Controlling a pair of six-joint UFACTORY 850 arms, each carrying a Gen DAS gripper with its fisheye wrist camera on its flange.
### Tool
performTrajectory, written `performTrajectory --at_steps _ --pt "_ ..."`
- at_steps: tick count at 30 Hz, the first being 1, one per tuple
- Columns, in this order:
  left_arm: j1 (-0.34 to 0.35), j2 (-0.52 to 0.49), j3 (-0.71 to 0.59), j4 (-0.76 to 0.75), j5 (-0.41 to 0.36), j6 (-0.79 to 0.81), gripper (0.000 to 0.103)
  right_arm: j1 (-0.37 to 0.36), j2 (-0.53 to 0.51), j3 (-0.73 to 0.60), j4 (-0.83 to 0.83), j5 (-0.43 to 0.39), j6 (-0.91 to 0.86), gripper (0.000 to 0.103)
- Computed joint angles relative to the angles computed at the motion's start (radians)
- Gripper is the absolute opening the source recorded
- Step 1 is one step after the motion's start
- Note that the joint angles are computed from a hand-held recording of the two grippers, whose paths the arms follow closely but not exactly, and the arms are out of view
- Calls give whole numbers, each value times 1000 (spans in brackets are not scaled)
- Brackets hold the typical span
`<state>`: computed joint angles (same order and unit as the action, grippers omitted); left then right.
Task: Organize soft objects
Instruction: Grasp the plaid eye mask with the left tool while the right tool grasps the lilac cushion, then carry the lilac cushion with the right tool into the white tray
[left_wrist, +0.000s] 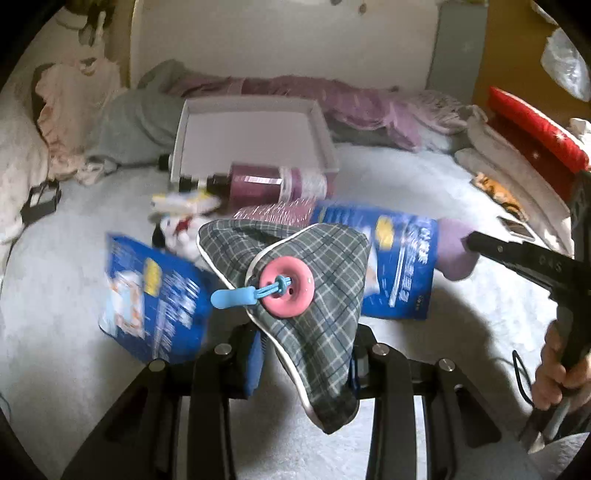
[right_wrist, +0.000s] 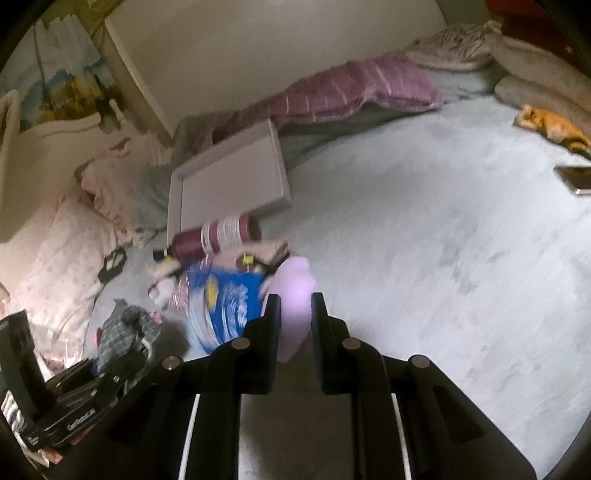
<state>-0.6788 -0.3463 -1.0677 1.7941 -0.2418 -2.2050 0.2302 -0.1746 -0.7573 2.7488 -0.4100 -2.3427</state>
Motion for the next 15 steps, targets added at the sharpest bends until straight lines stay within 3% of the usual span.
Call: performTrajectory --at_steps 6,9,15 --pt "12 13 -29 40 16 -16 34 1 22 -31 63 2 -75 18" --pt "37 -4 -65 80 58 -77 34 -3 14 -46 -1 -48 -5 18" --pt "62 -91 -190 -233 45 265 34 1 -55 -136 -97 -77 100 18"
